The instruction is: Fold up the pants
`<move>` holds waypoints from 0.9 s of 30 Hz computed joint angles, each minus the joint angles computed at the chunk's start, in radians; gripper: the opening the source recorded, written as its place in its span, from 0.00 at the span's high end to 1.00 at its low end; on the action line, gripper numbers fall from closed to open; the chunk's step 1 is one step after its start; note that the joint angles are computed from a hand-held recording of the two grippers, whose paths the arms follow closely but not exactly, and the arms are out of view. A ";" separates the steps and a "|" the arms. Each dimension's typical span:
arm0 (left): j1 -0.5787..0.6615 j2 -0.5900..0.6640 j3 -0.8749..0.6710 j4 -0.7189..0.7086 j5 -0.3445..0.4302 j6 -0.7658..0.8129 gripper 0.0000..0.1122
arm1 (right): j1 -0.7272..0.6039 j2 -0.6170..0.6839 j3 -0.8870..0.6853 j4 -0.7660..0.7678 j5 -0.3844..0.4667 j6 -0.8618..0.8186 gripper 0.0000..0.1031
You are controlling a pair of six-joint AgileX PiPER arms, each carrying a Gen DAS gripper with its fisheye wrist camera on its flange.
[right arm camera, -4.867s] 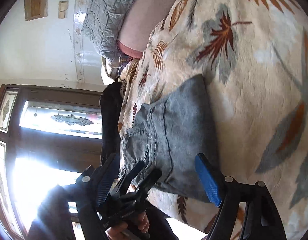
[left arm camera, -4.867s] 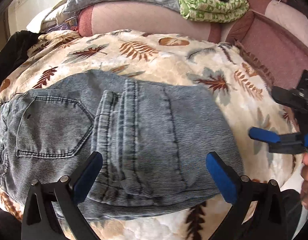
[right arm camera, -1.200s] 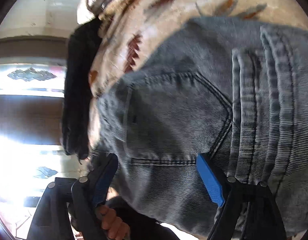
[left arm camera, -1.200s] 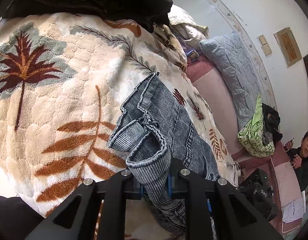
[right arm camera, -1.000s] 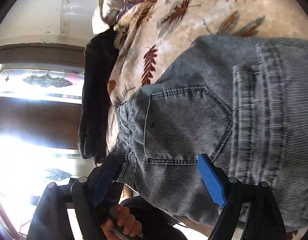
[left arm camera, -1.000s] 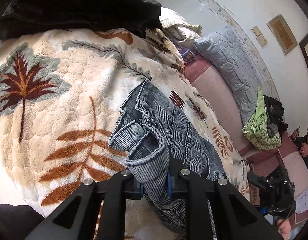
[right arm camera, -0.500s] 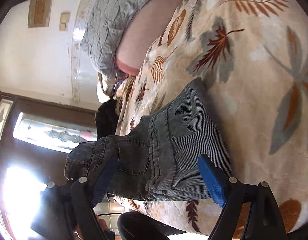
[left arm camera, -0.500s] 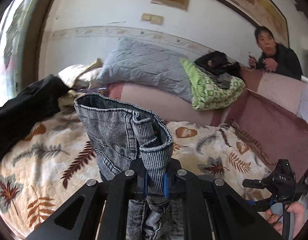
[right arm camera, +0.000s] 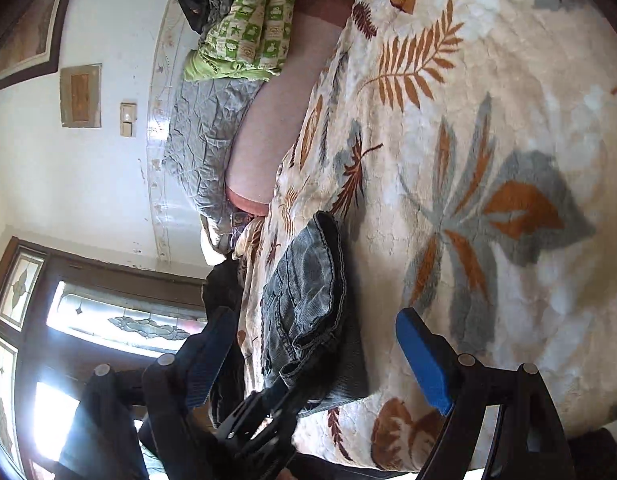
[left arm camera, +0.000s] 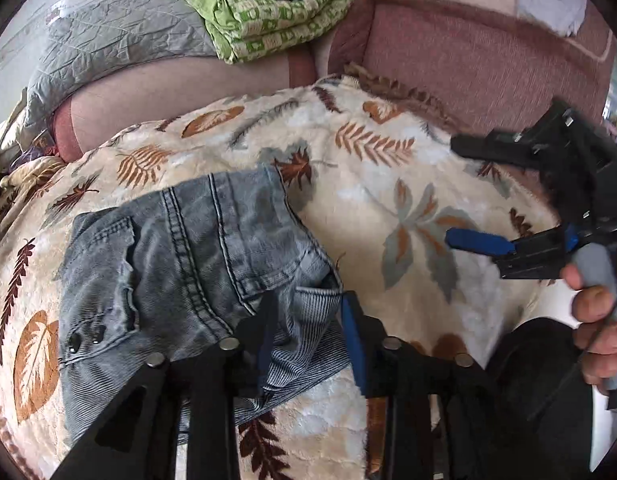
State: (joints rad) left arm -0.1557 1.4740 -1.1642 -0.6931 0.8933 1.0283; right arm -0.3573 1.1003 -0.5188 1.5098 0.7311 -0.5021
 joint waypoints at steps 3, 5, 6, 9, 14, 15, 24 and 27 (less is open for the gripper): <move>0.163 -0.055 -0.027 -0.151 0.065 0.096 0.54 | 0.026 0.022 -0.052 -0.001 -0.001 0.013 0.17; 0.255 -0.048 -0.053 -0.201 0.051 0.099 0.46 | 0.101 0.059 -0.122 0.003 -0.018 0.014 0.17; 0.283 -0.021 -0.079 -0.195 0.034 0.066 0.46 | 0.138 0.082 -0.147 0.023 -0.013 -0.003 0.17; 0.264 0.103 -0.170 0.012 -0.008 -0.126 0.46 | 0.270 0.224 -0.293 0.083 0.013 -0.052 0.17; 0.294 0.225 -0.154 0.068 0.022 -0.107 0.43 | 0.460 0.414 -0.377 0.003 -0.087 0.087 0.17; 0.311 0.225 -0.161 0.042 0.047 -0.087 0.44 | 0.489 0.441 -0.332 -0.013 -0.146 0.101 0.19; 0.320 0.309 -0.217 0.056 0.087 -0.096 0.35 | 0.495 0.376 -0.461 -0.185 -0.173 0.266 0.19; 0.335 0.275 -0.165 0.005 0.036 -0.026 0.32 | 0.516 0.496 -0.536 -0.428 -0.185 0.490 0.07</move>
